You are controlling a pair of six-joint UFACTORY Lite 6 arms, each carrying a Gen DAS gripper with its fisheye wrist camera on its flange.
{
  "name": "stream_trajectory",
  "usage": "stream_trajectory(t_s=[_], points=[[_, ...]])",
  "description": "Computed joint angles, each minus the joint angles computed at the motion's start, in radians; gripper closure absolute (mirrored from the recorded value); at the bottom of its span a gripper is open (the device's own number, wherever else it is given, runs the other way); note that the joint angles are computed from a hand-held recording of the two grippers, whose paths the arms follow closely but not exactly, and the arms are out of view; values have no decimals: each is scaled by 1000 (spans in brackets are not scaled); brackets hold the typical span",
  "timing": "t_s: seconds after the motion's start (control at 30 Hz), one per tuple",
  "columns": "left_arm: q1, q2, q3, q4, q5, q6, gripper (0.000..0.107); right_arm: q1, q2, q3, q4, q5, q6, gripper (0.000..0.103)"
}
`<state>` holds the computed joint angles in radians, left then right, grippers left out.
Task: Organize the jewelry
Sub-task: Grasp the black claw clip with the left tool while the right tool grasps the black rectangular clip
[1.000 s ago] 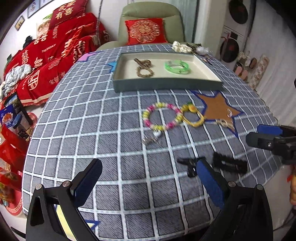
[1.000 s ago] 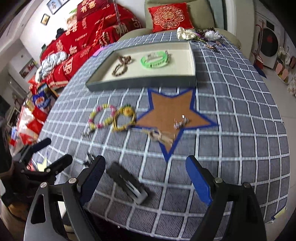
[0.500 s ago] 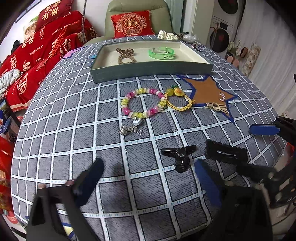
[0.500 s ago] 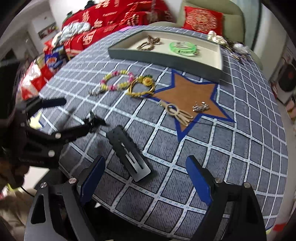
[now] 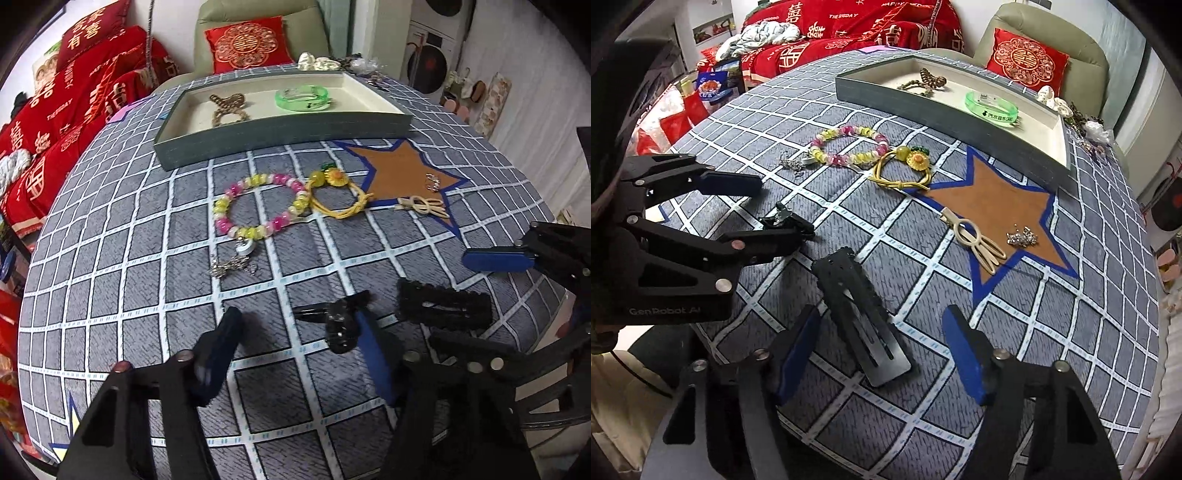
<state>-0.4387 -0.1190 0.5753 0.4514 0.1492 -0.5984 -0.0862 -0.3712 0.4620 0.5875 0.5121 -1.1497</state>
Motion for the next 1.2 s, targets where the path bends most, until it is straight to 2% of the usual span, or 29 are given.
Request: stream_trajectory(t_s=[0.1,0.17,0.23,0.27,0.3,0.33,0.37,0.57,0.93,1.2], points=[[-4,-8,-3,-46,2,42,46,15,-14,-6,-17,2,23,42],[-6,-19,-5,-86,8,81,61,33,-22,-8,-40,2,58,46],[-2,-22,-2,-191,12,189,67,51,-26,-6,-68,3,103,50],[1,-27,-5,-239,10,238,80,58,-27,-4,-82,4,127,51],[2,-28,-4,-268,10,269,82,62,-28,-1,-97,6,150,53],[4,-31,-5,-304,11,304,82,72,-32,0,-120,4,191,57],[7,-36,-8,-345,12,342,82,76,-34,4,-137,6,223,65],[29,-80,-39,-495,17,485,82,78,-50,3,-207,5,354,66],[63,-186,-57,-512,66,516,82,-152,-24,60,22,152,177,66],[131,-217,4,-657,119,683,82,-283,64,155,103,218,139,66]])
